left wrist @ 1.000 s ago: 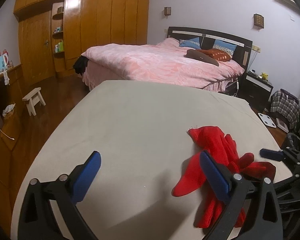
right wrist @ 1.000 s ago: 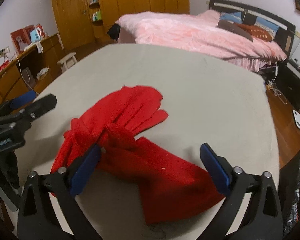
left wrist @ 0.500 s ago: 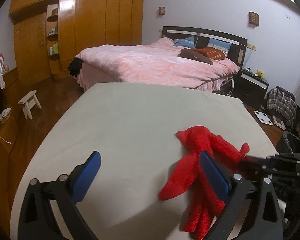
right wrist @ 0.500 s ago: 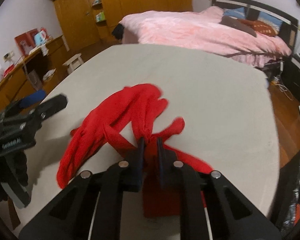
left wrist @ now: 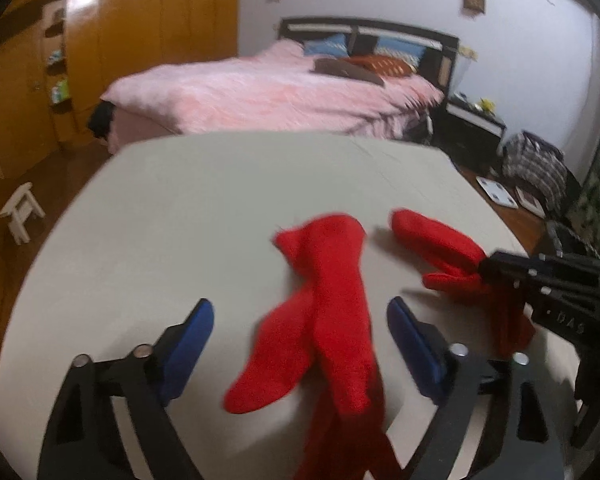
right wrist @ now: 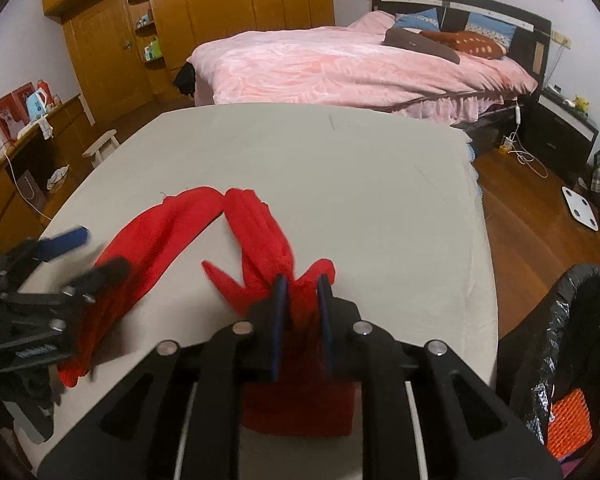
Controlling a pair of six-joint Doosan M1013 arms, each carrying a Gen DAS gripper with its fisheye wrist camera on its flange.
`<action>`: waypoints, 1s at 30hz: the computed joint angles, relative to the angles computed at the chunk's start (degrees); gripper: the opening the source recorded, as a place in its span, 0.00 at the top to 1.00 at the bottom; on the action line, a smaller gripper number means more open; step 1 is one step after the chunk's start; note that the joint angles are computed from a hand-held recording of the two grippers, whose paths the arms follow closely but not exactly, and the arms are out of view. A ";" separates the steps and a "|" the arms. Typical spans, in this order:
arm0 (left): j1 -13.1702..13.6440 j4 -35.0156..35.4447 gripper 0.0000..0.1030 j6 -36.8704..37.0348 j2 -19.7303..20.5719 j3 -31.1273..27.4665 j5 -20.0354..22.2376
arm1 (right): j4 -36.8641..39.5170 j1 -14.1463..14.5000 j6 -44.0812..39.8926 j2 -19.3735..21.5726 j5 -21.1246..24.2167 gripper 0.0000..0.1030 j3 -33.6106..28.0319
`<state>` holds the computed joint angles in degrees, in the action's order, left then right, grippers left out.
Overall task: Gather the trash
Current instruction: 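Grasp one red glove with the right gripper while the left grasps the other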
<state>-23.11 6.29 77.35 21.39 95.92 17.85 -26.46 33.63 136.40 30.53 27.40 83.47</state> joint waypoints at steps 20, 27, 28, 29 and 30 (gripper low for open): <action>0.31 -0.31 0.89 -3.87 -1.12 1.31 -1.22 | 2.90 0.27 -4.85 0.38 0.84 0.42 -0.59; -0.02 3.15 0.89 -6.90 -1.36 0.97 -0.88 | 9.51 -0.05 -11.03 1.35 2.77 0.86 -1.92; -0.12 4.15 0.89 -7.81 -1.51 1.01 -0.93 | 10.16 -0.06 -11.64 1.20 2.44 0.88 -1.77; -0.20 4.77 0.89 -8.50 -1.68 1.11 -0.99 | 10.59 -0.10 -11.76 0.88 1.75 0.89 -1.39; -0.34 6.03 0.89 -9.98 -1.91 1.22 -1.05 | 10.80 -0.14 -11.66 0.62 1.08 0.89 -1.04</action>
<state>-23.45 12.32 67.37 19.48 97.14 16.80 -15.66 33.49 124.73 31.15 28.49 82.43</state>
